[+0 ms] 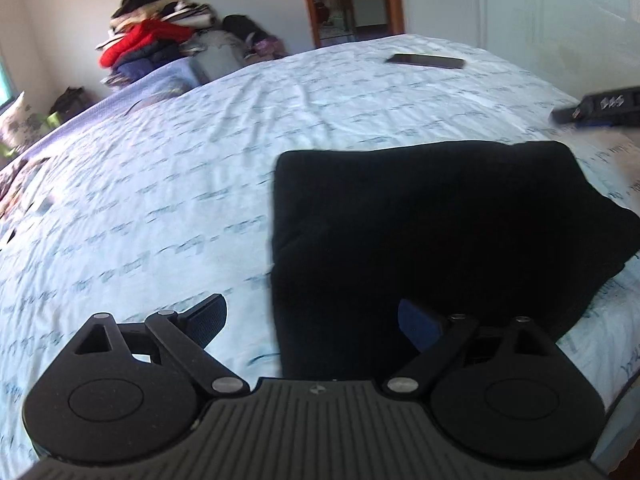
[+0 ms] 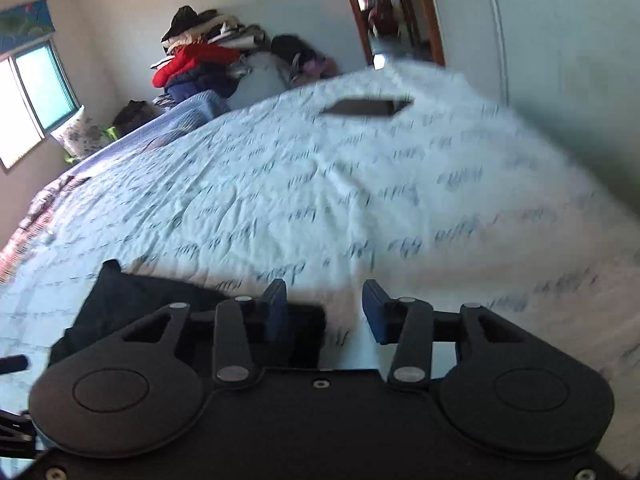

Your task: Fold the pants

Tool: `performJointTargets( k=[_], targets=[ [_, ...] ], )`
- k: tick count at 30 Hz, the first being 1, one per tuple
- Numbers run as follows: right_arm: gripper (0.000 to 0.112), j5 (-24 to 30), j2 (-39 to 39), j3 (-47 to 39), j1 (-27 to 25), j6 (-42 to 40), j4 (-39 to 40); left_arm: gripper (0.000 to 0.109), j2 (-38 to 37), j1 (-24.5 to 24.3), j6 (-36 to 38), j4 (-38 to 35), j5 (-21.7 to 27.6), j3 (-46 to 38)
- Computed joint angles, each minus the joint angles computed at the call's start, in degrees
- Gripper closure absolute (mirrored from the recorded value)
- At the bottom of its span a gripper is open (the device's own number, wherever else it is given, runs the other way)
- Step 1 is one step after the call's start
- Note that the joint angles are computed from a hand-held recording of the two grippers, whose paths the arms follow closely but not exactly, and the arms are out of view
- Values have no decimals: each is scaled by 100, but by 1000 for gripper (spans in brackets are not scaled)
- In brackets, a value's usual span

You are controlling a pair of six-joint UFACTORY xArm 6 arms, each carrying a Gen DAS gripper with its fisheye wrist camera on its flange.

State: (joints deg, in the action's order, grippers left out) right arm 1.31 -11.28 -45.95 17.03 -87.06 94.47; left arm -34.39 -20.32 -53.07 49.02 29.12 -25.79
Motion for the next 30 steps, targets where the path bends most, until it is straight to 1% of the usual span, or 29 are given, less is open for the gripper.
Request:
performJointTargets(
  k=[1, 2, 3, 4, 5, 6, 7, 8, 9, 10, 11, 12, 13, 14, 15, 16, 17, 18, 19, 20, 21, 22, 23, 25, 26, 28, 29, 30],
  targets=[
    [68, -188, 6, -200, 229, -600, 360, 14, -139, 97, 136, -245, 113, 55],
    [68, -136, 37, -355, 388, -1007, 480, 13, -239, 187, 236, -471, 218, 89],
    [68, 155, 114, -495, 509, -1174, 360, 13, -363, 338, 420, -811, 287, 130],
    [68, 639, 200, -570, 551, -1101, 0, 14, -472, 475, 578, -1097, 325, 175],
    [68, 1211, 337, -653, 585, -789, -599, 14, -602, 609, 642, -1274, 389, 232],
    [71, 1561, 545, -805, 734, -332, -1199, 14, -711, 692, 614, -1309, 450, 287],
    [72, 1763, 764, -967, 877, -30, -1799, 15, -791, 748, 616, -1339, 533, 325],
    [72, 1805, 994, -1145, 1022, 226, -2398, 15, -861, 793, 661, -1397, 613, 365],
    [72, 1653, 1272, -1334, 1230, 523, -2998, 15, -924, 833, 697, -1462, 624, 417],
    [72, 1613, 1581, -1575, 1330, 920, -3597, 15, -997, 887, 771, -1573, 582, 481],
    [72, 1754, 1861, -1836, 1343, 1415, -4197, 15, -1045, 925, 839, -1667, 513, 530],
    [72, 2045, 2176, -2163, 1311, 1920, -4797, 15, -1079, 951, 884, -1716, 438, 567],
    [73, 2097, 2434, -2396, 1339, 2431, -5381, 15, -1125, 949, 916, -1725, 374, 614],
    [75, 1908, 2684, -2559, 1387, 2799, -5846, 15, -1134, 922, 958, -1709, 368, 629],
    [73, 1586, 2932, -2651, 1436, 3047, -6241, 15, -1139, 910, 959, -1667, 386, 631],
    [68, 1504, 3100, -2802, 1432, 3272, -6395, 15, -1148, 915, 901, -1599, 377, 651],
    [57, 1482, 3193, -2927, 1401, 3562, -6352, 15, -1186, 970, 902, -1619, 368, 676],
    [58, 1521, 3208, -3011, 1361, 3774, -6252, 15, -1269, 1059, 952, -1700, 371, 717],
    [61, 1321, 3091, -2887, 1380, 3746, -6034, 15, -1362, 1169, 997, -1797, 387, 752],
    [68, 972, 2886, -2626, 1452, 3479, -5727, 15, -1449, 1331, 1030, -1909, 395, 784],
    [68, 607, 2617, -2294, 1551, 2972, -5296, 15, -1523, 1468, 1046, -1993, 406, 811],
    [68, 380, 2287, -1977, 1652, 2372, -4822, 15, -1574, 1646, 1057, -2086, 409, 820],
    [68, 379, 1916, -1675, 1729, 1772, -4315, 15, -1584, 1797, 1071, -2165, 414, 811],
    [68, 882, 1064, -1045, 1809, 573, -3440, 16, -1533, 2043, 1060, -2271, 417, 759],
    [68, 1096, 699, -725, 1860, 95, -3196, 17, -1497, 2125, 1045, -2305, 388, 739],
    [69, 1387, 38, -94, 2041, -459, -3241, 17, -1394, 2262, 1131, -2404, 291, 678],
    [70, 1428, -227, 192, 2168, -636, -3363, 16, -1355, 2274, 1105, -2378, 275, 649],
    [70, 1363, -441, 449, 2337, -651, -3613, 16, -1326, 2260, 1036, -2306, 263, 625]
  ],
)
